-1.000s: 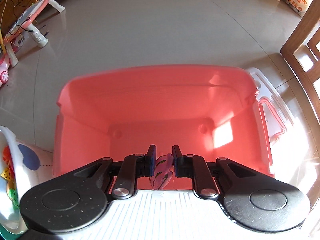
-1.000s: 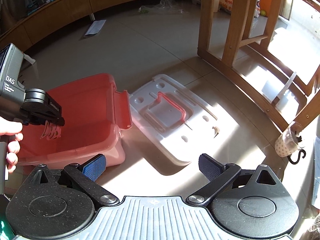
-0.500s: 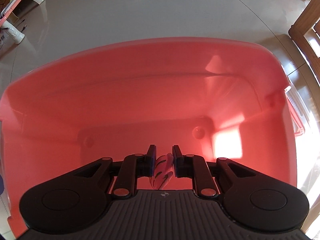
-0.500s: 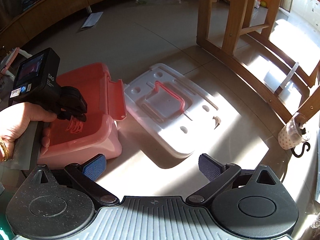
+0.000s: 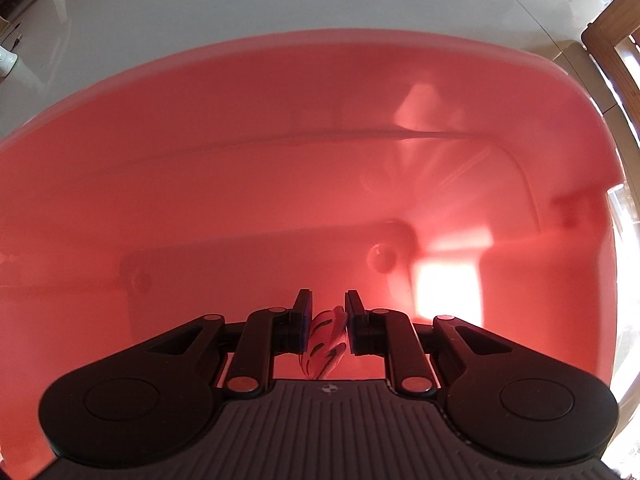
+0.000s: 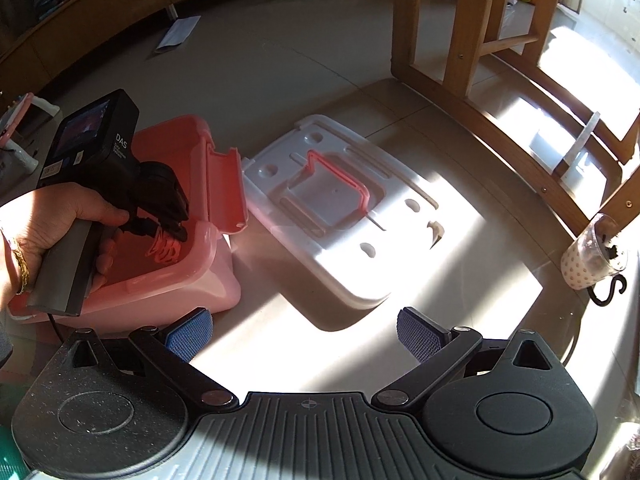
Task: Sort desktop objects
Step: 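Lower the pink fish into the pink box and open the left tool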
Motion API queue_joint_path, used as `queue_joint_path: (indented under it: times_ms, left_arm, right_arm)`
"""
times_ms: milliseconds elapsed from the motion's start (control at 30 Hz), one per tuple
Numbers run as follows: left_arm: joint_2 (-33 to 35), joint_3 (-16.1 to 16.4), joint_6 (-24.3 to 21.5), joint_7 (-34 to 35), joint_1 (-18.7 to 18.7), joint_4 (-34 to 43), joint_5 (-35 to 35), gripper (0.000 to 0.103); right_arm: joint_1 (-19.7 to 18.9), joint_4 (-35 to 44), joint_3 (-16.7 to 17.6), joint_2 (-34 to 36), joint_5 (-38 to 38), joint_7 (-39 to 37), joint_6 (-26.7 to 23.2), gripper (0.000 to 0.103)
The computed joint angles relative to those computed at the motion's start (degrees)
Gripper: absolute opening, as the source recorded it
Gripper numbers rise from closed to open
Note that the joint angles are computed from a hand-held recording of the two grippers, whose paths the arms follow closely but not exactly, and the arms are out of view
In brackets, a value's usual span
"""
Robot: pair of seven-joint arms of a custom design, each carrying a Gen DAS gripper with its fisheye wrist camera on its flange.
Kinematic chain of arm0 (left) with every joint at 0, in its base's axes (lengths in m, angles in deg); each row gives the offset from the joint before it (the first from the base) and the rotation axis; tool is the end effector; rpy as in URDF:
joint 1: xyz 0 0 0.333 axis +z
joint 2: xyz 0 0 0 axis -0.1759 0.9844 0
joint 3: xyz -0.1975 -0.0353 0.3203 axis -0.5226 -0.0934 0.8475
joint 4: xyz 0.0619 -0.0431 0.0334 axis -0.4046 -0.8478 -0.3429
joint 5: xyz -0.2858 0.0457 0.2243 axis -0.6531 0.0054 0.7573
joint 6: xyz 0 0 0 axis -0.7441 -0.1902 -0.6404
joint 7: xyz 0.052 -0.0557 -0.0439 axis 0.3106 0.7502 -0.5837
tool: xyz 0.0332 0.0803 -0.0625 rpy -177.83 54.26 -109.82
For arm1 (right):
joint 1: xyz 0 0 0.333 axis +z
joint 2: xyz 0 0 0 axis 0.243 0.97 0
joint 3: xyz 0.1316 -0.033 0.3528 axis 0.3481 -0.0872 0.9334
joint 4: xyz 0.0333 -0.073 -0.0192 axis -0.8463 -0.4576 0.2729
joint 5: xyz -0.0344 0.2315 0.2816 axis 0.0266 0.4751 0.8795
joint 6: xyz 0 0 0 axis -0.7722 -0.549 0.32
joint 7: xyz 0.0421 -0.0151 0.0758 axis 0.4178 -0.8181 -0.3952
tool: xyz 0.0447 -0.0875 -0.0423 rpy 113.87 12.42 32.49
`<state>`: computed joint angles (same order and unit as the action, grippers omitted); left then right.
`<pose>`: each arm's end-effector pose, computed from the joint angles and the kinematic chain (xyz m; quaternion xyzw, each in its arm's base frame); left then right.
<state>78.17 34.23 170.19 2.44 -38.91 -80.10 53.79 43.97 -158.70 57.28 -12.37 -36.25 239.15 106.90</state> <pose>0.6615 -0.4197 0.3588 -0.7133 0.6994 -0.0389 0.0218 0.4580 0.3638 0.4618 -0.6511 0.7219 -0.1293 0.1956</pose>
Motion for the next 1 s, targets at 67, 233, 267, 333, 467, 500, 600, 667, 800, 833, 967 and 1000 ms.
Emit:
queue_joint_path:
  times_ms: [67,233,267,333,467,500,600,667,800,833,967,1000]
  left_arm:
    - [0.5,-0.3,-0.8,0.7,0.2,0.7,-0.3,0.018]
    - [1.3,-0.7,-2.2,2.1,0.3,1.7,-0.9,0.019]
    - [1.3,-0.8,-2.4,2.3,0.5,1.8,-1.3,0.02]
    - [1.6,-1.0,-3.4,2.6,0.6,2.3,-1.8,0.033]
    - [1.5,-0.4,-5.1,2.2,-0.1,2.8,-1.3,0.054]
    - [1.1,-0.2,-4.9,1.9,-0.3,2.3,-1.0,0.055]
    - [1.2,0.4,-6.9,2.1,-1.2,3.8,0.8,0.062]
    - [0.5,0.4,-6.8,1.8,-1.3,3.2,1.3,0.064]
    - [-1.3,0.2,-6.1,1.0,-1.4,1.4,1.8,0.065]
    - [-2.0,0.2,-5.5,0.8,-1.5,0.7,2.1,0.066]
    - [-4.5,0.2,-4.6,-0.5,-1.7,-1.4,3.0,0.072]
    - [-5.3,-0.1,-4.1,-0.7,-1.5,-2.4,2.9,0.073]
  right_arm:
    - [0.0,-0.1,0.0,-0.1,-0.1,0.0,0.0,0.098]
    - [-0.1,-0.3,-0.1,-0.1,-0.3,0.4,-0.5,0.098]
    - [-0.1,-0.3,-0.1,0.0,-0.2,0.4,-0.4,0.098]
    - [-0.1,-0.1,-0.1,0.2,-0.2,0.1,-0.5,0.098]
    - [0.0,0.1,0.0,0.4,-0.3,-0.7,0.0,0.098]
    - [0.0,0.0,0.0,0.3,-0.3,-0.7,0.1,0.098]
    - [0.0,-0.3,-0.2,0.1,-0.5,-0.4,0.1,0.098]
    - [-0.1,-0.4,-0.2,0.0,-0.4,-0.3,0.0,0.098]
    - [-0.1,-0.4,-0.1,-0.3,-0.8,-0.3,-0.2,0.098]
    - [0.0,-0.3,-0.1,-0.3,-1.1,-0.2,-0.3,0.098]
    - [0.2,0.1,0.0,-0.5,-2.0,-0.2,-0.5,0.098]
    - [0.2,0.1,-0.1,-0.5,-2.3,-0.1,-0.5,0.098]
